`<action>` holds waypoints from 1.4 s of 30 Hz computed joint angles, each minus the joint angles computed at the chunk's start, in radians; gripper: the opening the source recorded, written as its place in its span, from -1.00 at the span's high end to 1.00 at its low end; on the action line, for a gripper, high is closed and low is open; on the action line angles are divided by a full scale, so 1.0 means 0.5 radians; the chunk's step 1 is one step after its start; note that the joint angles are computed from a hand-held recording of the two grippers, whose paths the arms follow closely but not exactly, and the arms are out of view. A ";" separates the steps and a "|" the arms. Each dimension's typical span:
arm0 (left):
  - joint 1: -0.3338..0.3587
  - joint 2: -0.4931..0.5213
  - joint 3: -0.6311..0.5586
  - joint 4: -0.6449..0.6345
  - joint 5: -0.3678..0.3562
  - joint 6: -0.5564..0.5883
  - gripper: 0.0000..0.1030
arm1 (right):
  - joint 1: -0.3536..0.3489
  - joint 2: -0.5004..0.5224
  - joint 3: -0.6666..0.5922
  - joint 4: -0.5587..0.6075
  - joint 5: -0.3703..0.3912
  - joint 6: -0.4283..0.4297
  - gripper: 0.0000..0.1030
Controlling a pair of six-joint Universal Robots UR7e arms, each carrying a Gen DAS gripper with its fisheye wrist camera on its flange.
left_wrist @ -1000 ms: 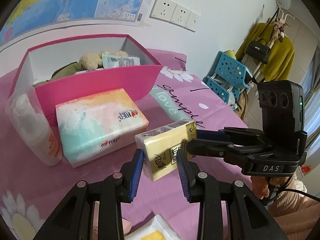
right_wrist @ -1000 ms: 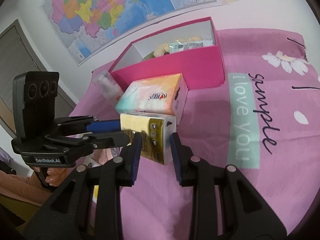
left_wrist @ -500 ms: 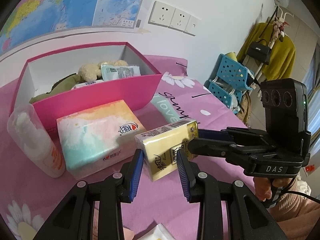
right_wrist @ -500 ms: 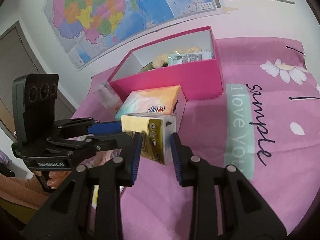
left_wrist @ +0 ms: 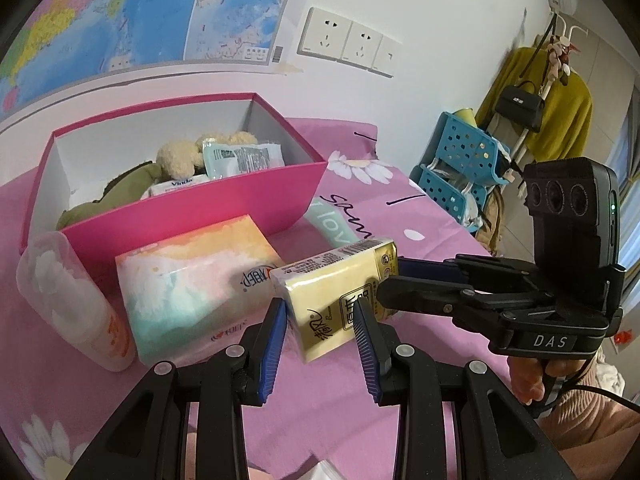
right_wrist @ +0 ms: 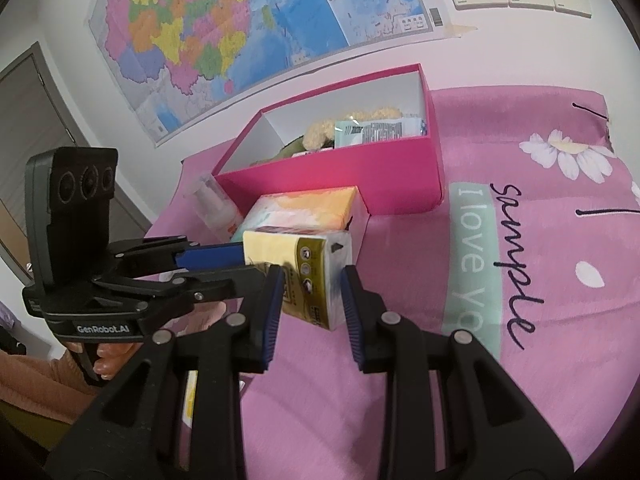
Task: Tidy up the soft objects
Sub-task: 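Carry the yellow tissue pack with the right tool toward the pink box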
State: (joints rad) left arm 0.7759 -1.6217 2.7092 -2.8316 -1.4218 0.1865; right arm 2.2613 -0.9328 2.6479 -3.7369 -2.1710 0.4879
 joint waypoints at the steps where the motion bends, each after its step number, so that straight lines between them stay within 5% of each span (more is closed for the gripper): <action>1: -0.003 0.001 -0.002 -0.001 0.002 -0.002 0.35 | -0.003 -0.006 -0.001 -0.002 -0.001 -0.006 0.37; 42: -0.037 0.075 -0.068 -0.094 0.057 -0.006 0.35 | -0.130 -0.026 -0.048 -0.090 0.028 -0.189 0.37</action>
